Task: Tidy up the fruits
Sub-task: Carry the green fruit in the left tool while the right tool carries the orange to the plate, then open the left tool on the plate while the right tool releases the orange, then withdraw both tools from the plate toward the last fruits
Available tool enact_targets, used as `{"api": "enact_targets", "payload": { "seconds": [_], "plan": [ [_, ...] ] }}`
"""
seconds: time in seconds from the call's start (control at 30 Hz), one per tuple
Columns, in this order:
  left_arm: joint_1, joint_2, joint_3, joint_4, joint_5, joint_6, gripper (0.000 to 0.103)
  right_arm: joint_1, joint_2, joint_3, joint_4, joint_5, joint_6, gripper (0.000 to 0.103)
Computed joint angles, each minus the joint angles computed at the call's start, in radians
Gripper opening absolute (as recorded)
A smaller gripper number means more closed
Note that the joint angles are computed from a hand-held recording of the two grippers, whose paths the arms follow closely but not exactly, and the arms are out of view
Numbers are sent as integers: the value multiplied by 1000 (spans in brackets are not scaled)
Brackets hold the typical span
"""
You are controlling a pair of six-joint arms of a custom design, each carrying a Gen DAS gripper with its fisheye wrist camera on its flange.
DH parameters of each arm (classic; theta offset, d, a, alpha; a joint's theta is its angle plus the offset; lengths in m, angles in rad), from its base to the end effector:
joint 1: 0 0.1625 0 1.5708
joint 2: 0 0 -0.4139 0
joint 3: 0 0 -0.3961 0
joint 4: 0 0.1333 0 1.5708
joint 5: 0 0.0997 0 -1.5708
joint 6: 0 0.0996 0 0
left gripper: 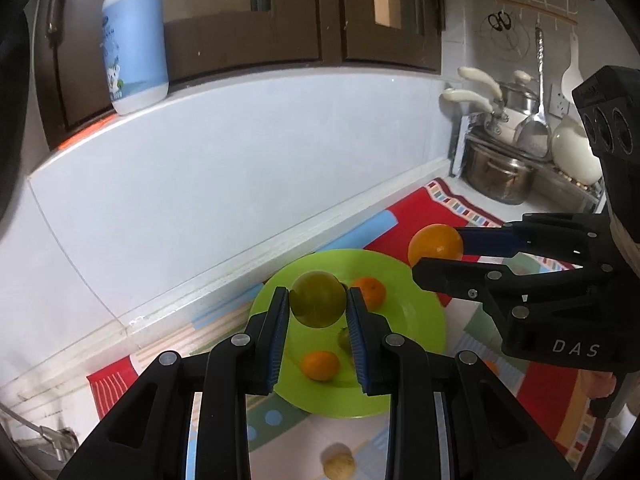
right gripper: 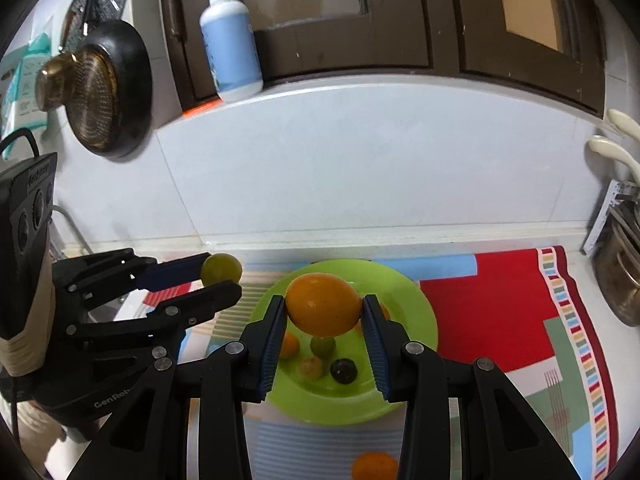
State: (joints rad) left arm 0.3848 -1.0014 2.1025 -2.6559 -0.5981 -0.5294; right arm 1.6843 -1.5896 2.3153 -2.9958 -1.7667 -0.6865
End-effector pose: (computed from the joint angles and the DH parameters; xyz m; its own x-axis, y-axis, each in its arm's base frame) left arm -0.3836 -0.3880 0.1002 -0.6399 0.2652 -0.7213 0.6993 0.5900 -0.4035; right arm 0.1616 -0.4120 0.3029 -0.7098 -0.4716 0.5232 -0.6937 0.5966 -0.4034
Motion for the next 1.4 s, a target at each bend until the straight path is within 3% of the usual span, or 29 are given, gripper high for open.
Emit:
{"api": "enact_targets", "payload": {
  "seconds": [0.8,1.0,1.13,1.4],
  "plan": [
    [138,82,-36,-94,-73,121,29,-41,205,-100,9,-68,-26,39],
    [145,91,-46,-87,-68,124,30,-49,222,-111,14,-67,-25,39],
    [141,90,-47,-79,-58,115,35,-54,223,-110,3,-61,-22,40],
    [86,52,-28,36,-5,12,37,-50,170,-73,-31,-46,-15,40]
  ]
}}
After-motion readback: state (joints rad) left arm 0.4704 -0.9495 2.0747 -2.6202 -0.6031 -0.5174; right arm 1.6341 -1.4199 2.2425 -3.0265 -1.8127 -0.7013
